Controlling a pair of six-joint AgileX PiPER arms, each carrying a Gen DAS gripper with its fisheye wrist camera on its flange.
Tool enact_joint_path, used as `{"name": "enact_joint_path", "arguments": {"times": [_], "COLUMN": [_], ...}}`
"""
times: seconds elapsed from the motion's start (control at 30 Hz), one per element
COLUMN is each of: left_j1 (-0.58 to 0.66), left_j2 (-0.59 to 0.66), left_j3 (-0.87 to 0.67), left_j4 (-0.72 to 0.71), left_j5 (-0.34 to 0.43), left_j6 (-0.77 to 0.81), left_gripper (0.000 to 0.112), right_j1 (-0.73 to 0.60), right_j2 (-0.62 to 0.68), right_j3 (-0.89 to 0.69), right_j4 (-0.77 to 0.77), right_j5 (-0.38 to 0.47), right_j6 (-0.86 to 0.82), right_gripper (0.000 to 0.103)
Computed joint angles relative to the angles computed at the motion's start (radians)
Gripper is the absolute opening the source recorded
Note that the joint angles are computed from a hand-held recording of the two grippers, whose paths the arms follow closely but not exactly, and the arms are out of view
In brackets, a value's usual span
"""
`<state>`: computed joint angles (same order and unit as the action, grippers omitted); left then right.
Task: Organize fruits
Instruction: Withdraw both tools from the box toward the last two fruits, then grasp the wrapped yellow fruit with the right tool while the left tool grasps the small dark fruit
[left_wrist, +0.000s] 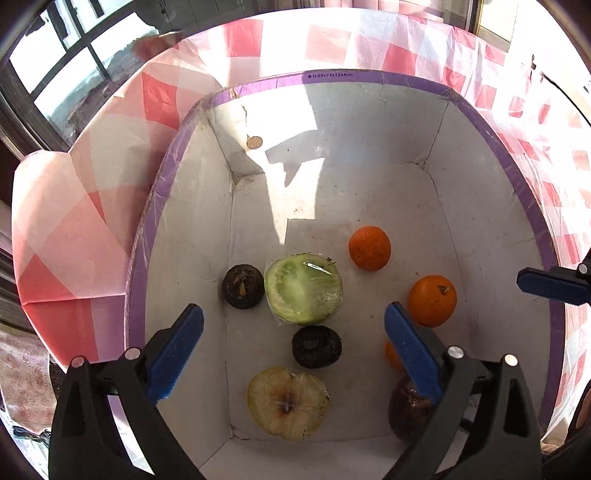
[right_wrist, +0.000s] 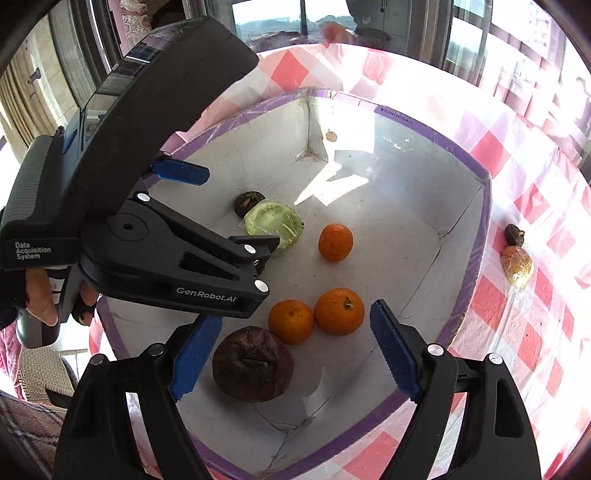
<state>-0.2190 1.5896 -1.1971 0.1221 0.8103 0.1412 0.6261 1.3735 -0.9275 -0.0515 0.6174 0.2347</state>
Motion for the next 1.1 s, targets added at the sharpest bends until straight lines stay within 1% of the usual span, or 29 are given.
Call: {"name": "enact_joint_path", "arguments": {"times": [0.07,0.1,0.13,0.2,0.3,0.37,0.4,0.47,0.53,0.6,0.7,0.8,0.87,0.9,1.0,1.03,1.07,1.1], "left_j1": [-0.081,-0.128,-0.167,-0.224,-0.294,-0.324,-0.342,-0.384,-0.439,-0.494,-0.565,-0.605,-0.615,-0.62,-0.634,-0.635,-0.636,-0.636], "left_j2": [0.001,0.016,0.035,0.076,0.112,0.134,0.145,0.169,0.183,0.181,0.172,0.181,0.19,0.194,0.213,0.222,0.233,0.247], "left_j3": [-0.028,-0.055,-0.086,-0.164,-0.261,-0.333,-0.357,-0.403,-0.419,-0.41,-0.382,-0.375,-0.377,-0.38,-0.398,-0.412,-0.428,-0.449], "left_j4": [0.123,0.21,0.281,0.353,0.372,0.315,0.295,0.255,0.244,0.257,0.284,0.295,0.293,0.298,0.323,0.324,0.322,0.317], "left_j5": [-0.029,-0.03,-0.024,-0.01,-0.008,0.001,0.008,0.045,0.06,0.069,0.087,0.116,0.133,0.143,0.16,0.166,0.169,0.173], "left_j6": [-0.124,-0.215,-0.293,-0.39,-0.511,-0.545,-0.564,-0.589,-0.631,-0.66,-0.699,-0.752,-0.784,-0.798,-0.833,-0.838,-0.841,-0.839], "left_gripper": [0.101,0.101,0.101,0.101,0.101,0.101,0.101,0.101,0.101,0.101,0.101,0.101,0.101,0.101,0.101,0.101,0.101,0.101], "right_j1": [-0.108,-0.175,-0.246,-0.397,-0.649,-0.795,-0.836,-0.873,-0.899,-0.887,-0.862,-0.834,-0.823,-0.826,-0.83,-0.833,-0.842,-0.851], "right_j2": [-0.09,-0.131,-0.16,-0.176,-0.124,-0.022,0.042,0.177,0.278,0.373,0.475,0.577,0.623,0.644,0.684,0.686,0.682,0.678], "right_j3": [0.067,0.098,0.121,0.158,0.179,0.144,0.126,0.069,0.019,-0.04,-0.136,-0.249,-0.303,-0.33,-0.382,-0.382,-0.37,-0.358], "right_j4": [0.169,0.263,0.345,0.474,0.665,0.707,0.708,0.657,0.639,0.62,0.614,0.614,0.648,0.69,0.749,0.773,0.822,0.866], "right_j5": [-0.047,-0.062,-0.065,-0.085,-0.077,-0.047,-0.058,-0.084,-0.103,-0.155,-0.191,-0.183,-0.17,-0.153,-0.125,-0.12,-0.12,-0.129], "right_j6": [-0.199,-0.299,-0.39,-0.534,-0.736,-0.808,-0.831,-0.83,-0.892,-0.955,-1.054,-1.137,-1.206,-1.255,-1.328,-1.362,-1.423,-1.472], "right_gripper": [0.08,0.082,0.084,0.085,0.087,0.087,0.087,0.087,0.087,0.087,0.087,0.087,0.086,0.086,0.087,0.086,0.075,0.062]}}
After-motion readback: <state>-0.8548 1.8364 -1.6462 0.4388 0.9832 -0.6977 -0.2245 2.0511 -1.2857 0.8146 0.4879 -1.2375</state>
